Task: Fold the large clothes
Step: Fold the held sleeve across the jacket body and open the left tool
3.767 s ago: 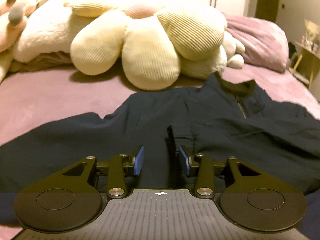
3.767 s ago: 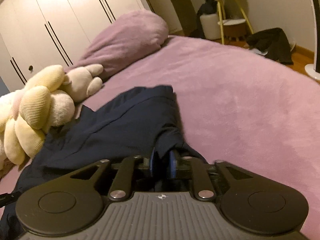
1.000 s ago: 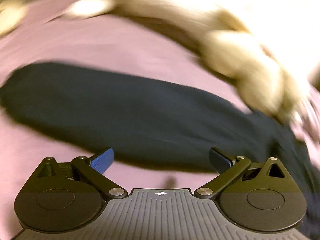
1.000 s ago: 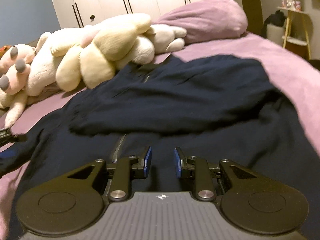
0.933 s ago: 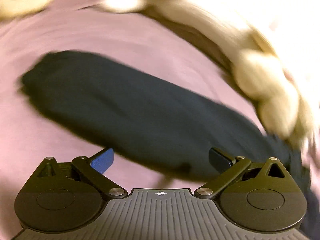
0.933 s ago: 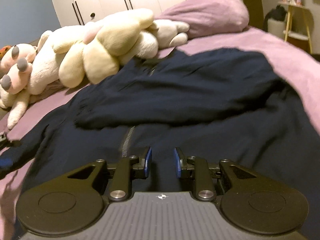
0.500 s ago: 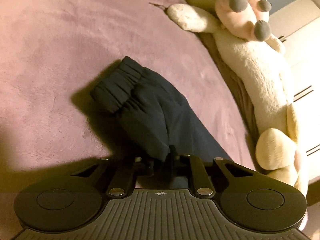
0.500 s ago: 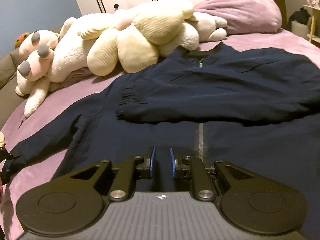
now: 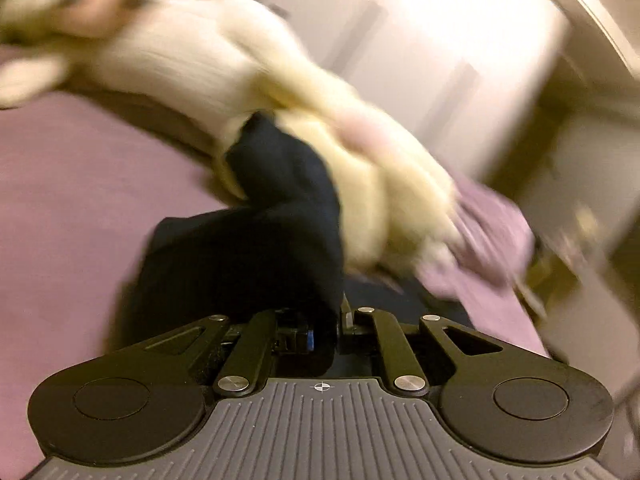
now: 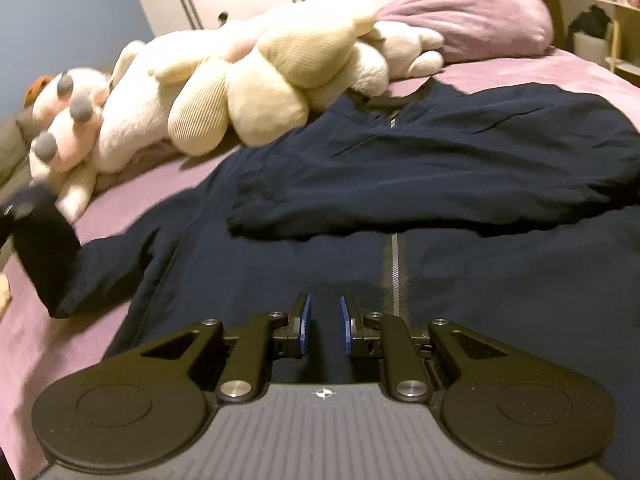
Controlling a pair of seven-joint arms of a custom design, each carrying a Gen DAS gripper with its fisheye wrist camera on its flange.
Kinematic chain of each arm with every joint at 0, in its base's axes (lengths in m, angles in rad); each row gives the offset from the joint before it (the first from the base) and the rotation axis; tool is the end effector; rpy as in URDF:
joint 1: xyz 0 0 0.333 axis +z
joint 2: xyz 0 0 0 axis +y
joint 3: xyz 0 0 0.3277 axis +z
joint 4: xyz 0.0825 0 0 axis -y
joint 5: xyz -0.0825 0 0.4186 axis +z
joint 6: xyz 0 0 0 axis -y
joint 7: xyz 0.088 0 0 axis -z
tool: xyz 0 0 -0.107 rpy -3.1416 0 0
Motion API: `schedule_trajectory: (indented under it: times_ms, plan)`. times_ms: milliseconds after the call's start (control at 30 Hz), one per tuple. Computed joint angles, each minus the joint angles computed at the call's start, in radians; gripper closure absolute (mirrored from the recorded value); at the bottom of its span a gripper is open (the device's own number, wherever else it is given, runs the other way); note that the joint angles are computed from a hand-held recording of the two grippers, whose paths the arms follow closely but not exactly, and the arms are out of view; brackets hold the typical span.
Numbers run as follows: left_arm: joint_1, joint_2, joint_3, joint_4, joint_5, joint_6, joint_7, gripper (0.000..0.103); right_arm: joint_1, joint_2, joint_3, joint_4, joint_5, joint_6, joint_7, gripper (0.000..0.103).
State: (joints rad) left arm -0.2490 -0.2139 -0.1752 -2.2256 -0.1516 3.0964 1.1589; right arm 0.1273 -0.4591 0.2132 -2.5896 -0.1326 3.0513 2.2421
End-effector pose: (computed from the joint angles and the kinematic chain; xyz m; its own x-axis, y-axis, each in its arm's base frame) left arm 0.5134 -0.2262 0.5922 -0.1276 -0.8876 0.4426 -0.5719 -0.2987 -0.7640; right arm 0.4349 0.1721 0.5097 -0.0263 -0.9478 -0.3177 -0.6341 0.2615 -0.7277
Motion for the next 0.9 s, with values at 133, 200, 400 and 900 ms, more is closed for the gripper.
schedule_trajectory:
  times_ms: [133, 200, 400, 900]
  plan:
    - [0.017, 0.213, -0.126, 0.193, 0.224, -0.133, -0.13, 0.077, 0.0, -0.056, -0.025, -0.04, 0.004, -0.002, -0.017, 0.087]
    - [-0.025, 0.303, -0.11, 0.277, 0.332, -0.212, -0.219, 0.064, -0.002, -0.079, -0.041, -0.056, 0.004, -0.016, -0.039, 0.087]
    - [-0.096, 0.359, -0.063, 0.294, 0.485, -0.182, -0.309, 0.005, 0.035, -0.101, -0.142, -0.088, 0.06, -0.082, -0.122, 0.09]
    - [0.085, -0.017, -0.129, -0.087, 0.77, -0.238, -0.829, 0.006, 0.673, 0.109, -0.703, 0.169, 0.597, 0.039, -0.48, 0.064]
